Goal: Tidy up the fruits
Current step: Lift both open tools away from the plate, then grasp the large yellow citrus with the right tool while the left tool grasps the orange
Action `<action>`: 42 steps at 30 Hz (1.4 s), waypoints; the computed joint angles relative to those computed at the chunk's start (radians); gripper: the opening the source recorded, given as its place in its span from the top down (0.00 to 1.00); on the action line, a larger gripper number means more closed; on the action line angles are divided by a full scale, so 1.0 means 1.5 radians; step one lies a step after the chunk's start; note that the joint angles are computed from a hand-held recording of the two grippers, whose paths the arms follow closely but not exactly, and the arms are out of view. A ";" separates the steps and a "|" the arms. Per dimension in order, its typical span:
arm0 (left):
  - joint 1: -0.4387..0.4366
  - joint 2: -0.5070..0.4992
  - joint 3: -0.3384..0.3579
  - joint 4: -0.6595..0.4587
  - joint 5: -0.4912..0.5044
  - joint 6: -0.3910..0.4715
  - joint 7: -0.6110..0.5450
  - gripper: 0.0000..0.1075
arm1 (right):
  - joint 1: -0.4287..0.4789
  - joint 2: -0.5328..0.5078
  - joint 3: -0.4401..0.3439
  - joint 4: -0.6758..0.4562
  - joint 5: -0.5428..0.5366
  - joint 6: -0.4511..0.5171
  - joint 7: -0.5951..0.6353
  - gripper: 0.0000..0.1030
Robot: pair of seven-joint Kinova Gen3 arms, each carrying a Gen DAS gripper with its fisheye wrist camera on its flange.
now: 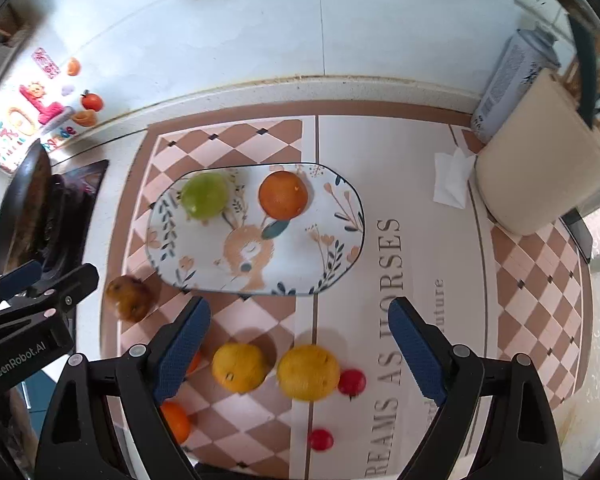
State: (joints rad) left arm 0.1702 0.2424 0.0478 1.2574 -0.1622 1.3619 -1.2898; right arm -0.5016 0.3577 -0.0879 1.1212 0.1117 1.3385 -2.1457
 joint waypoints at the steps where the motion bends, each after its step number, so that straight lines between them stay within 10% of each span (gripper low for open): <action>1: 0.003 -0.011 0.001 0.006 -0.002 0.002 0.001 0.18 | -0.004 -0.012 0.001 0.007 0.005 0.001 -0.006 0.10; 26: -0.011 -0.156 0.036 0.068 0.009 -0.013 0.008 0.16 | -0.004 -0.176 -0.050 0.078 0.021 0.004 -0.072 0.10; 38: -0.021 -0.058 0.014 0.119 -0.004 -0.010 0.012 0.05 | 0.105 -0.085 -0.020 0.219 -0.149 -0.101 0.009 0.10; 42: -0.015 -0.024 0.011 0.131 0.004 -0.007 0.011 0.05 | 0.120 -0.035 -0.024 0.242 -0.192 -0.117 0.047 0.24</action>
State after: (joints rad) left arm 0.1484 0.2062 0.0637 1.4536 -0.1560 1.3513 -1.2729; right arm -0.3219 0.3054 -0.1240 1.4839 -0.1762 1.1623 -2.0751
